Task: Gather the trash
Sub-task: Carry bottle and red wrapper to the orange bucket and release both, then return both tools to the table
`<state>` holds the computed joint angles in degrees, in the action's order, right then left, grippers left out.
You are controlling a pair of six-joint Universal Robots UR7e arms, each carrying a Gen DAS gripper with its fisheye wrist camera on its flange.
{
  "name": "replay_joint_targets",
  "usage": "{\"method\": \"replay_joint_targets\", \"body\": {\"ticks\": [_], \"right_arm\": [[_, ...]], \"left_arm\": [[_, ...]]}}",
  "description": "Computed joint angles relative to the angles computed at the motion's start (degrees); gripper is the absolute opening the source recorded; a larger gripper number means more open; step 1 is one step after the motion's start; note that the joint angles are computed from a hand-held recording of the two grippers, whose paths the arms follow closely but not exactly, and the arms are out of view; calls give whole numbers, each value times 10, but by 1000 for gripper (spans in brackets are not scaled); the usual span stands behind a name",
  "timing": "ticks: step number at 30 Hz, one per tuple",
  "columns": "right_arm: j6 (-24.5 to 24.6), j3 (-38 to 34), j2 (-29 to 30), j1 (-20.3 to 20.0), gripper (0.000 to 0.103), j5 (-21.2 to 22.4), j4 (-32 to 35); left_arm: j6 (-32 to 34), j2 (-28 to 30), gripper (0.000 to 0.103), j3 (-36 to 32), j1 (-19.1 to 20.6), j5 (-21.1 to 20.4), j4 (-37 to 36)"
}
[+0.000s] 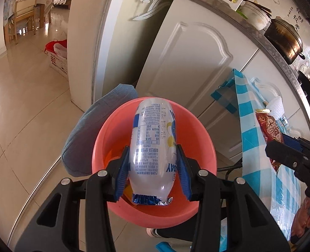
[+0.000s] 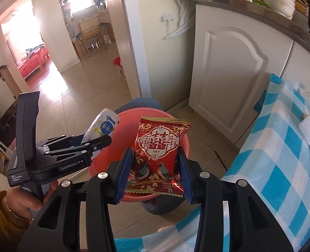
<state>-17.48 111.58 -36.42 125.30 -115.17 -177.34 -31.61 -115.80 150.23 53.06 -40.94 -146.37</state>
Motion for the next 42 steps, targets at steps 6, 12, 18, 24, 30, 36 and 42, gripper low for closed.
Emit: {"method": "replay_joint_targets", "body": {"ticks": [6, 12, 18, 24, 30, 36, 42], "right_arm": [[10, -44, 40, -3, 45, -15, 59], [26, -59, 58, -12, 60, -16, 79], [53, -26, 32, -26, 79, 0, 26], [81, 30, -19, -44, 88, 31, -33], [85, 95, -72, -68, 90, 66, -107], [60, 158, -114, -96, 93, 112, -209], [38, 197, -141, -112, 98, 130, -288]], "left_arm": [[47, 65, 44, -13, 53, -29, -76], [62, 137, 63, -29, 97, -43, -121], [62, 136, 79, -17, 89, -36, -137], [39, 101, 88, 7, 48, 1, -130], [49, 45, 89, 55, 9, 10, -213], [18, -7, 92, 76, -44, 56, -196], [-18, -44, 95, 76, -115, 87, -119]]}}
